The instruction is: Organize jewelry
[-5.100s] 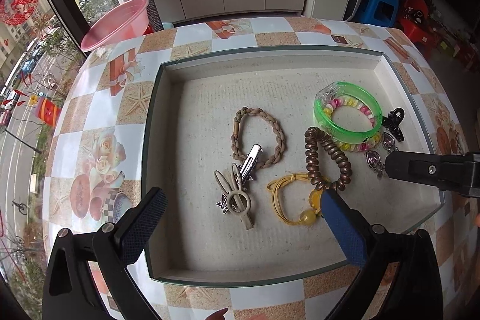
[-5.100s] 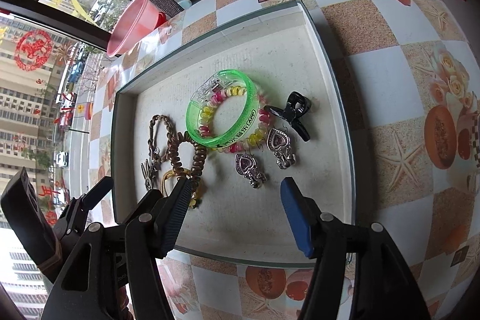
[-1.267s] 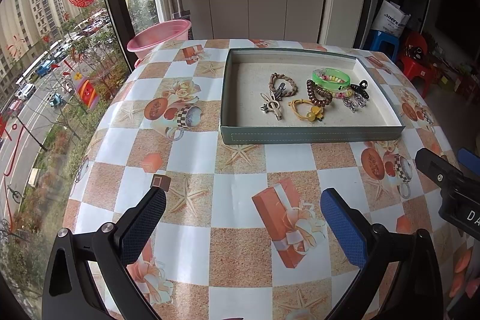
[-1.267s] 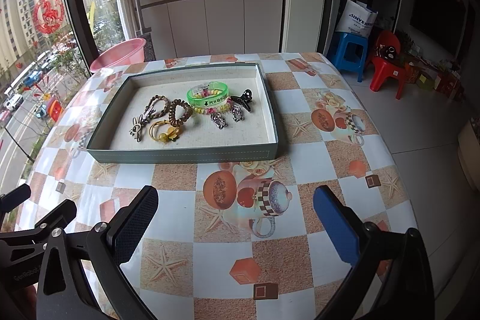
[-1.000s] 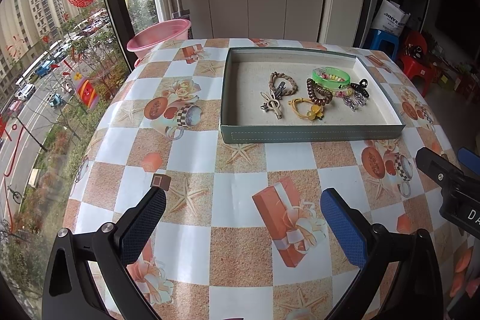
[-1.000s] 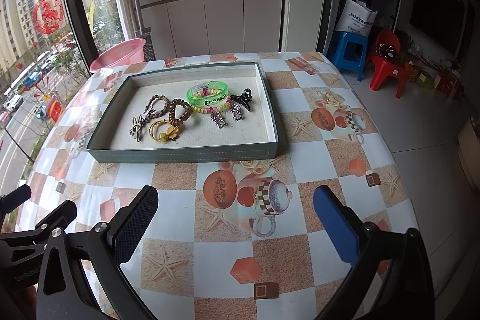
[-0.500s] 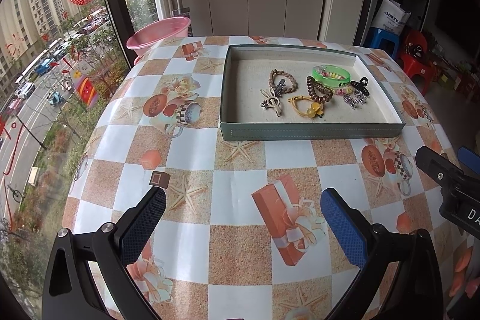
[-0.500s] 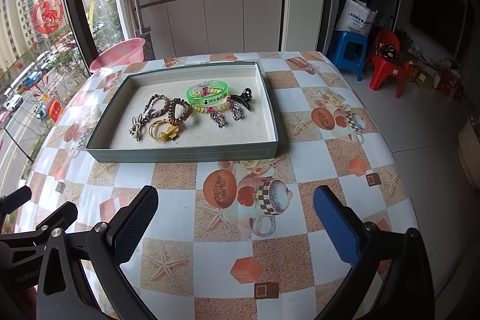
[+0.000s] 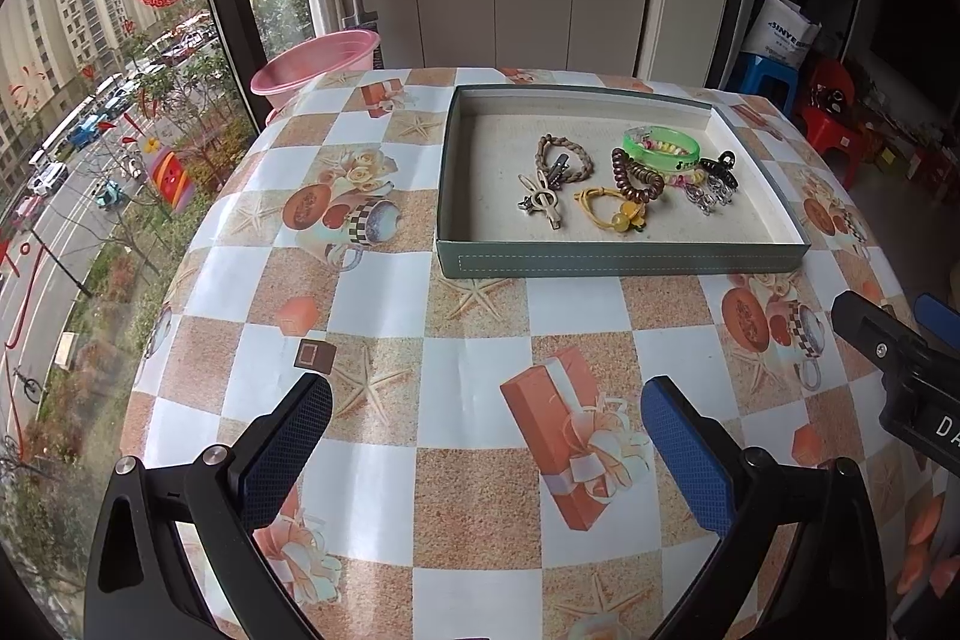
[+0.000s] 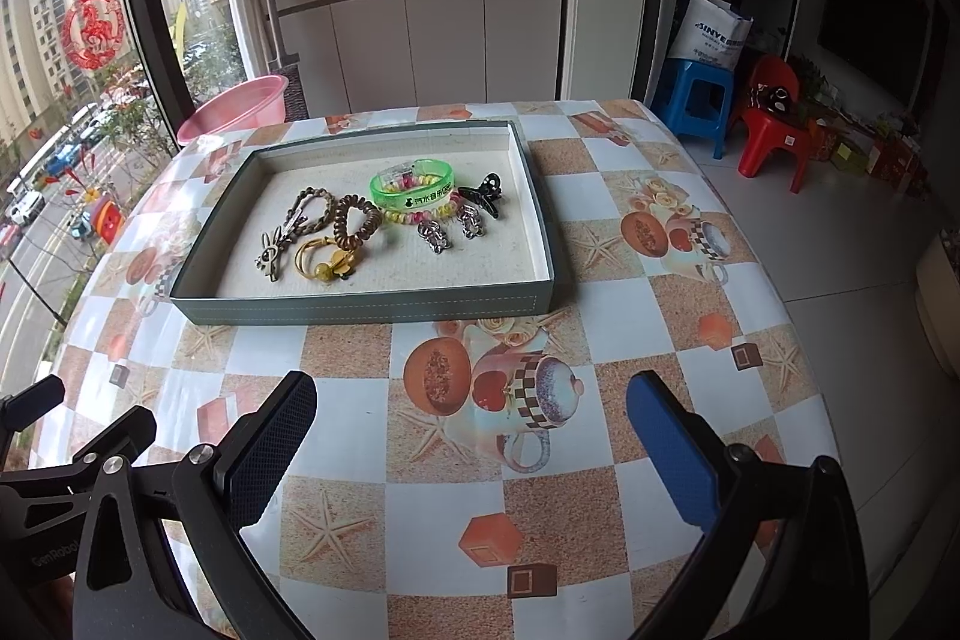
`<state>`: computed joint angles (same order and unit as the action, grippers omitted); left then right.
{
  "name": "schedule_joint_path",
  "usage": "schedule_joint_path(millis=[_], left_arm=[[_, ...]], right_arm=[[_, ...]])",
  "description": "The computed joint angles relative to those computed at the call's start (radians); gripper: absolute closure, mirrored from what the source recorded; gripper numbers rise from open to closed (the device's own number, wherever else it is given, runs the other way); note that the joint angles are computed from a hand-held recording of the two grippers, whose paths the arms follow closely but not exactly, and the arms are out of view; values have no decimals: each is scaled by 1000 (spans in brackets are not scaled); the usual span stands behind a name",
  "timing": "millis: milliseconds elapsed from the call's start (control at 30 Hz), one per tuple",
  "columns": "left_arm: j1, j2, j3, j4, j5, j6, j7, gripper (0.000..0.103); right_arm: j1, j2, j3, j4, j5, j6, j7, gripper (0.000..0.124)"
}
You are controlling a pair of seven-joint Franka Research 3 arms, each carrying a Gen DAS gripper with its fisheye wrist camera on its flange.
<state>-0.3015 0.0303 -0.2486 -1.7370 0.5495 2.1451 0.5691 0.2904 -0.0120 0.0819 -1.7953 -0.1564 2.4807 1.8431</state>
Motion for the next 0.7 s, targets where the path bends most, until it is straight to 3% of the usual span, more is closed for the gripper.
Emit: schedule_joint_path(millis=[533, 700], left_arm=[[0, 5, 2, -1, -11, -4, -8, 0], [5, -4, 3, -16, -26, 26, -6, 0]], right_arm=[[0, 1, -1, -2, -1, -3, 5, 21], [0, -1, -1, -9, -1, -3, 9, 21]])
